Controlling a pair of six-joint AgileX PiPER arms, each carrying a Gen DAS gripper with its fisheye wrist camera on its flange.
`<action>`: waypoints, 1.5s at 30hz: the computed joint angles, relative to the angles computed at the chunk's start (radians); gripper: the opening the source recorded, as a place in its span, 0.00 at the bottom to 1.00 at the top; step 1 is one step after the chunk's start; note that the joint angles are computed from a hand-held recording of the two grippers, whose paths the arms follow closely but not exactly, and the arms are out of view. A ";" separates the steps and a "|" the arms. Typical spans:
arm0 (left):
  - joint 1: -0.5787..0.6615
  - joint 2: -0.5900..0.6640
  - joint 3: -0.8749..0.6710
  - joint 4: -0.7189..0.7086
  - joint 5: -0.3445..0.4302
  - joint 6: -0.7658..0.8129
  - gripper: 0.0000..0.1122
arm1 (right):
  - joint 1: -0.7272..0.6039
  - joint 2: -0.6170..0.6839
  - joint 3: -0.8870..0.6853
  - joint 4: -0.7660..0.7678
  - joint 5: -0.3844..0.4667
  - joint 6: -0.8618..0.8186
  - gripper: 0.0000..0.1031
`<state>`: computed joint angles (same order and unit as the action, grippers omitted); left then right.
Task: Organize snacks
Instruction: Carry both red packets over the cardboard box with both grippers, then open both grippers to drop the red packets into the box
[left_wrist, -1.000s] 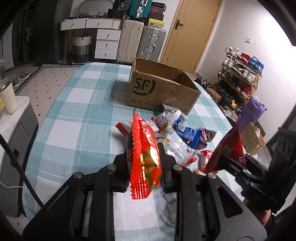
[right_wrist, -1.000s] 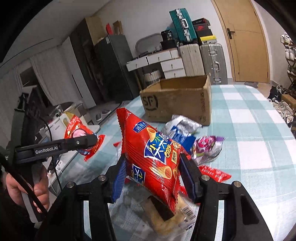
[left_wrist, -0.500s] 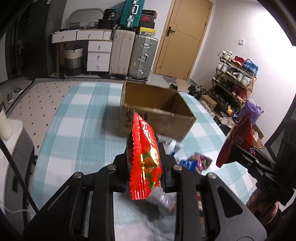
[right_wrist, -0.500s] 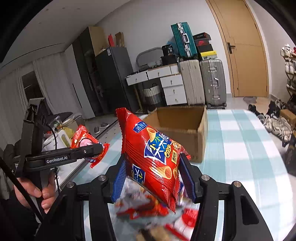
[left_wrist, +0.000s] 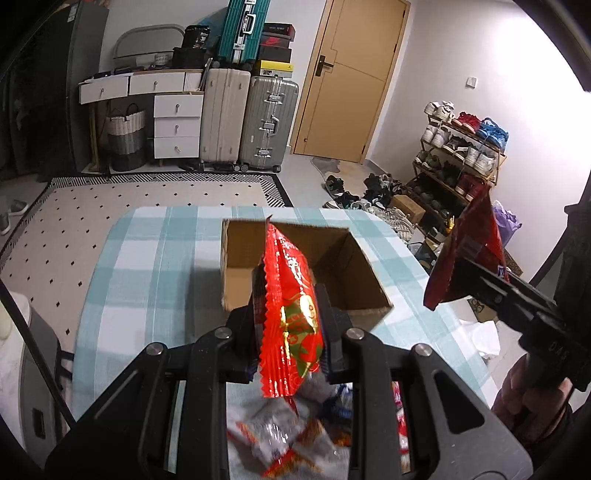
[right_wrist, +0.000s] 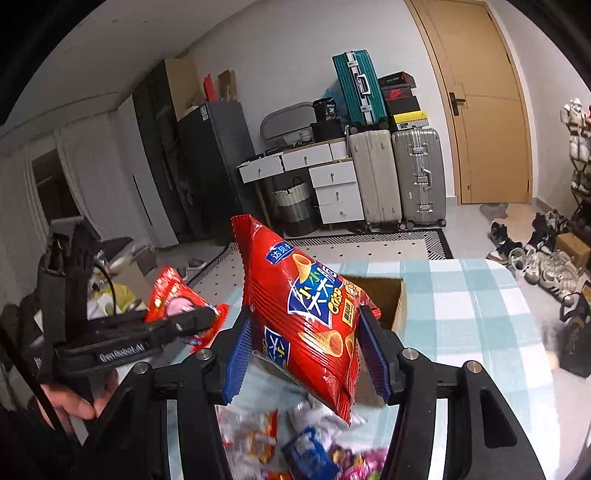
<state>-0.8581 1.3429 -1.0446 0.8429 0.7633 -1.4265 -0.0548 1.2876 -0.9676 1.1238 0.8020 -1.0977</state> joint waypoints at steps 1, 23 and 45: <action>0.028 0.018 -0.027 -0.025 -0.018 0.046 0.19 | 0.009 0.030 -0.035 -0.003 -0.005 0.016 0.53; 0.365 0.488 -0.468 -0.452 -0.111 0.603 0.19 | 0.220 0.516 -0.532 -0.326 -0.121 0.394 0.53; 0.398 0.596 -0.494 -0.414 -0.139 0.562 0.73 | 0.161 0.591 -0.459 -0.212 -0.156 0.238 0.69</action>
<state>-0.4601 1.9388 -1.5383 0.4285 0.6242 -0.8642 0.1065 1.8784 -1.4268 0.9121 0.6459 -0.8597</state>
